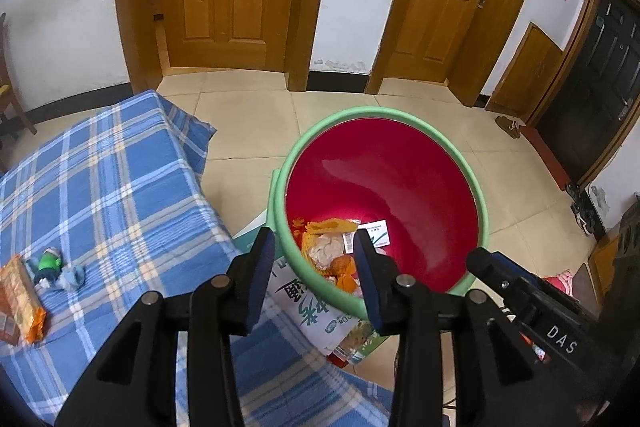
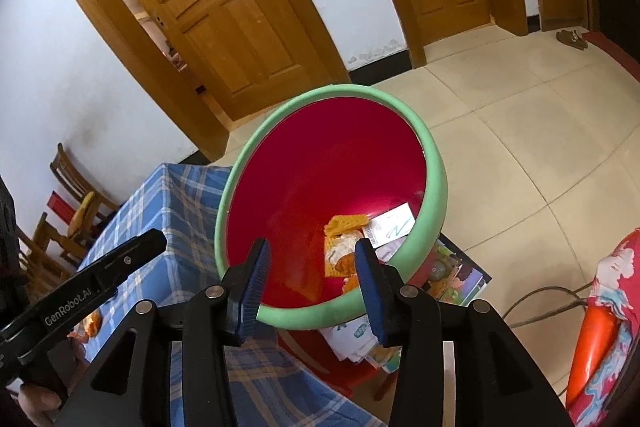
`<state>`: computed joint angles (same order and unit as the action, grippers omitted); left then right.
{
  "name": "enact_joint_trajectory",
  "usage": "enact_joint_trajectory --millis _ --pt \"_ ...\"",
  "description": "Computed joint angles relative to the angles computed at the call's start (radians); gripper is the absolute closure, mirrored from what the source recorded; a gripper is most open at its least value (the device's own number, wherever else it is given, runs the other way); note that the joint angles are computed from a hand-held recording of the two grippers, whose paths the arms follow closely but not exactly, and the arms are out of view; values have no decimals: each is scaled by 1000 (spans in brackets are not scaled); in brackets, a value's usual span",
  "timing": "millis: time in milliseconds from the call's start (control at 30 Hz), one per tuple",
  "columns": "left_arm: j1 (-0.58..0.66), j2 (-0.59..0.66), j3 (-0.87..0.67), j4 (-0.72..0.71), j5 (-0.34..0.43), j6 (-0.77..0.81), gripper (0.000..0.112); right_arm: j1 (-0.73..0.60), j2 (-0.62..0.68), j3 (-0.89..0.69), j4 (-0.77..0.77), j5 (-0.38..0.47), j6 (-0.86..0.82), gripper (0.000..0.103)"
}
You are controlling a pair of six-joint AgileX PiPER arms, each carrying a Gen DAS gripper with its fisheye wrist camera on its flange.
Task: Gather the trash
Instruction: 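Open both tools to drop the plastic bag and orange bundle into the bucket, then move both open tools back over the remaining items on the table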
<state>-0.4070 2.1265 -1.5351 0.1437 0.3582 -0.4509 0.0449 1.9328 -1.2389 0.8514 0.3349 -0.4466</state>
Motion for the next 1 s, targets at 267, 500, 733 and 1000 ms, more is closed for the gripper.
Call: enact_joint_trajectory --millis 267,500,733,1000 --pt "19 -96 125 120 -31 -149 63 25 -52 46 77 -9 -72 55" --pt "50 -176 236 236 -63 -282 62 72 -89 76 119 -19 -104 54" --pt "95 -245 340 342 -93 -401 62 112 -112 90 138 -23 -113 54" --pt "145 -312 434 467 -126 -526 62 154 -136 102 144 -26 -114 51"
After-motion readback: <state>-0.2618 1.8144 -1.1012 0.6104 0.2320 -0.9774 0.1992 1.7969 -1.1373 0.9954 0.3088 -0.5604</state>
